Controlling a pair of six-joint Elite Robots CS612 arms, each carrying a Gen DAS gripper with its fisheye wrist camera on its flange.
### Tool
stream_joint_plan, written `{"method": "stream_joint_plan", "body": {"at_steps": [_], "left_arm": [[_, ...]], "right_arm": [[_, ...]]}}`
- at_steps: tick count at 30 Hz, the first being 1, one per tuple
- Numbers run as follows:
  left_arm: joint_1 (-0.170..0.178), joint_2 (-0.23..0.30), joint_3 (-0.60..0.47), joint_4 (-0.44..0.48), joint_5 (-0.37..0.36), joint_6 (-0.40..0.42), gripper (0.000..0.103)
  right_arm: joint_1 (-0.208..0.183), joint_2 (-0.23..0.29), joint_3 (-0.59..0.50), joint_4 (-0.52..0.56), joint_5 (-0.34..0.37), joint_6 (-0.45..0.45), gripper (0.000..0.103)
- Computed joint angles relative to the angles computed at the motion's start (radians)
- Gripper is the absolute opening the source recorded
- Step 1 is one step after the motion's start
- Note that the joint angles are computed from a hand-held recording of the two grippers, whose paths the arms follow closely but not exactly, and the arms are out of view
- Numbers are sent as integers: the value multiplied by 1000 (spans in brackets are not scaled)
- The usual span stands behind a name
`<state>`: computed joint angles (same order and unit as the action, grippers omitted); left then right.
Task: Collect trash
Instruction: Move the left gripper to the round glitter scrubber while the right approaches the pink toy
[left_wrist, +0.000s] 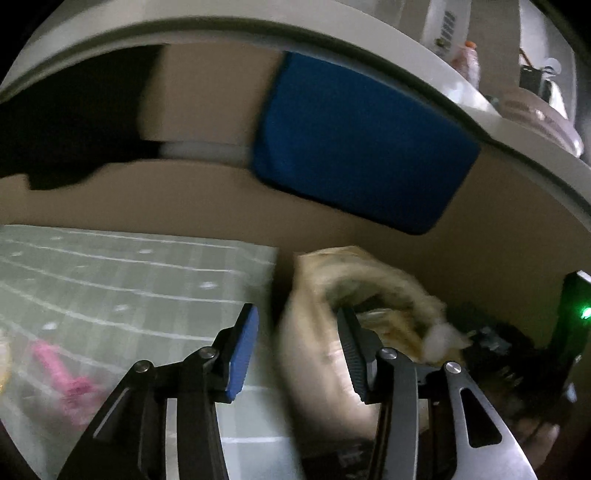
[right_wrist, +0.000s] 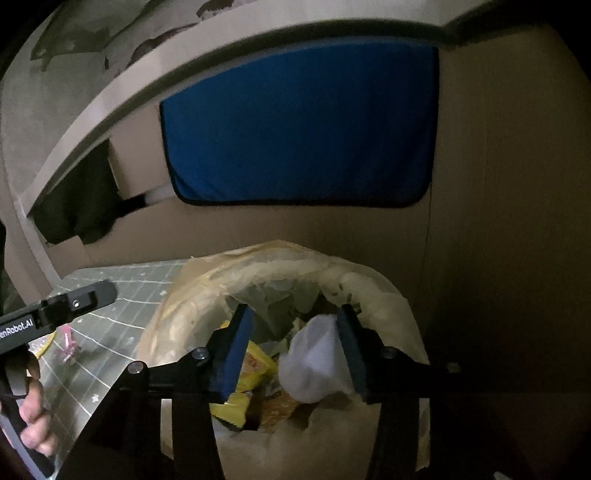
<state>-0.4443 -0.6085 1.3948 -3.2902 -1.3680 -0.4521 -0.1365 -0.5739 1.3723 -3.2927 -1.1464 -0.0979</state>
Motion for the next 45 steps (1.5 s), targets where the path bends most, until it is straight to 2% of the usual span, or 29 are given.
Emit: {"method": "stream_joint_plan", "body": {"at_steps": [4,8,12,17,21,26,32,39,42,45], "left_arm": [[9,-52,101,-33,72,-21,46],[28,-104,217,-82,136,-41,46],[54,-148,314,-101,200,-86,46],[90,-196,429,-163,246,-162,46],[108,-219,496,-191,290,-187,46],[140,-219,539,-224,243,-204,46],[174,-195,533,-207,164,-228,46],[223,-155,434,-115,82,-260,46],[244,-133,378,-53,83,-297,46],[262,-116,341,0,84,-332,46]], "right_arm": [[5,-23,23,-6,23,7,51],[17,-52,57,-10,87,-28,50],[51,-81,95,-23,106,-87,48],[96,-106,124,-20,153,-144,48],[141,-118,137,-8,174,-207,48],[183,-111,127,14,186,-238,48],[211,-92,96,96,173,-282,48],[226,-53,35,227,135,-314,48],[229,-37,14,270,129,-330,48],[233,-22,-18,356,144,-371,48]]}}
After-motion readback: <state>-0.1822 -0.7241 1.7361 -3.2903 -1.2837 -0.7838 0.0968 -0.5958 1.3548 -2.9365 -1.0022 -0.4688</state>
